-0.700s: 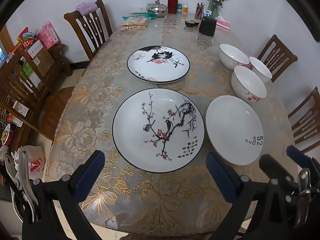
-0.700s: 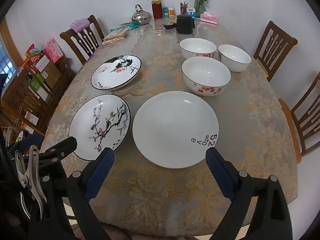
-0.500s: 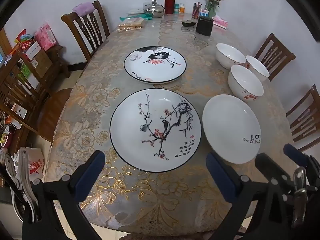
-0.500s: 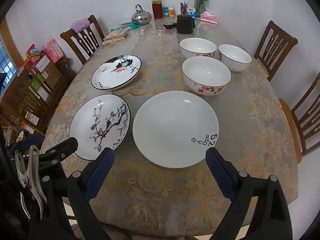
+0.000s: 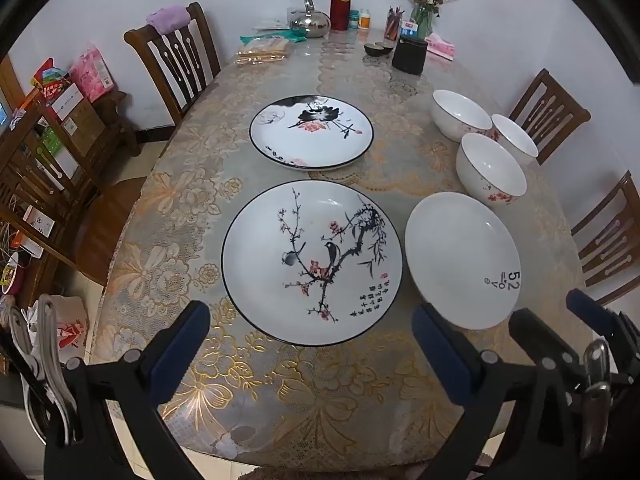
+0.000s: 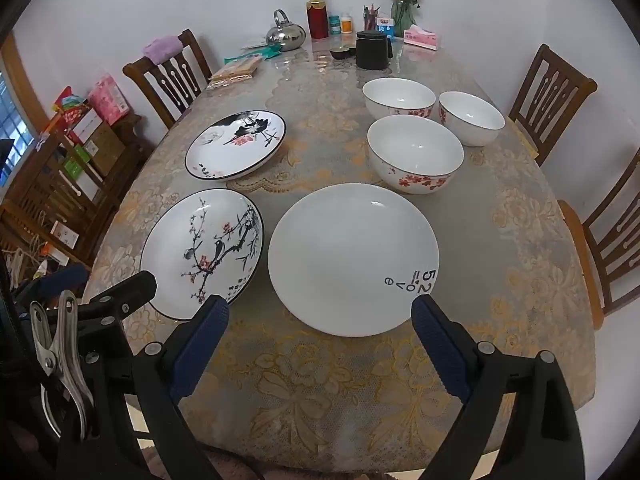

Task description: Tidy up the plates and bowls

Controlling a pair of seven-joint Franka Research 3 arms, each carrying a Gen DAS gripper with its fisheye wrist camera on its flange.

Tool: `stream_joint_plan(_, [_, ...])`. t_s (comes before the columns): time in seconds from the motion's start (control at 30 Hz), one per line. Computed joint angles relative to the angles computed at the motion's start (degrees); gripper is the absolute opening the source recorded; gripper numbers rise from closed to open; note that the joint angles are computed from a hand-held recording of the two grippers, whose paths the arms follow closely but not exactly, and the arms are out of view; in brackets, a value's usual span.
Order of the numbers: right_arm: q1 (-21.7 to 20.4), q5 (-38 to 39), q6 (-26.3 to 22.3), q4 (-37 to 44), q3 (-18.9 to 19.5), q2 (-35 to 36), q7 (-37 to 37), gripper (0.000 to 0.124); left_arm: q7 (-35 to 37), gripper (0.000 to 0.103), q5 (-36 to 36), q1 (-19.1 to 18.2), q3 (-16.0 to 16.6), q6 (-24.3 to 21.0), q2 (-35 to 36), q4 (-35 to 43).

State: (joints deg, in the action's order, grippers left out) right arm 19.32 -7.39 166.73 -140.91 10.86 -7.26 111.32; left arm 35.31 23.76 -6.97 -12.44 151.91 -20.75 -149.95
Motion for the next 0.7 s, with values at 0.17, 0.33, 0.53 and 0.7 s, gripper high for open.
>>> stream_joint_plan(0.17, [0.1, 0.1, 0.1, 0.0, -0.1, 0.0, -0.1, 0.095, 0.3, 0.102, -0.4, -0.1, 0.3, -0.2, -0.3, -0.1])
stream_joint_plan(0.33, [0.1, 0.7, -0.1, 0.2, -0.3, 0.3, -0.7, 0.095, 0.6, 0.102, -0.9, -0.2, 0.4, -0.5, -0.1, 0.0])
stream_joint_plan(0.53, [0.0, 0.4, 0.0, 0.2, -0.3, 0.4, -0.4, 0.095, 0.5, 0.102, -0.9, -0.1, 0.4, -0.4, -0.1, -0.1])
stream_joint_plan(0.7, [-0.1, -0.1, 0.1, 0.3, -0.2, 0.6, 0.2, 0.095, 0.6, 0.102, -1.0, -0.1, 0.4, -0.3, -0.1, -0.2])
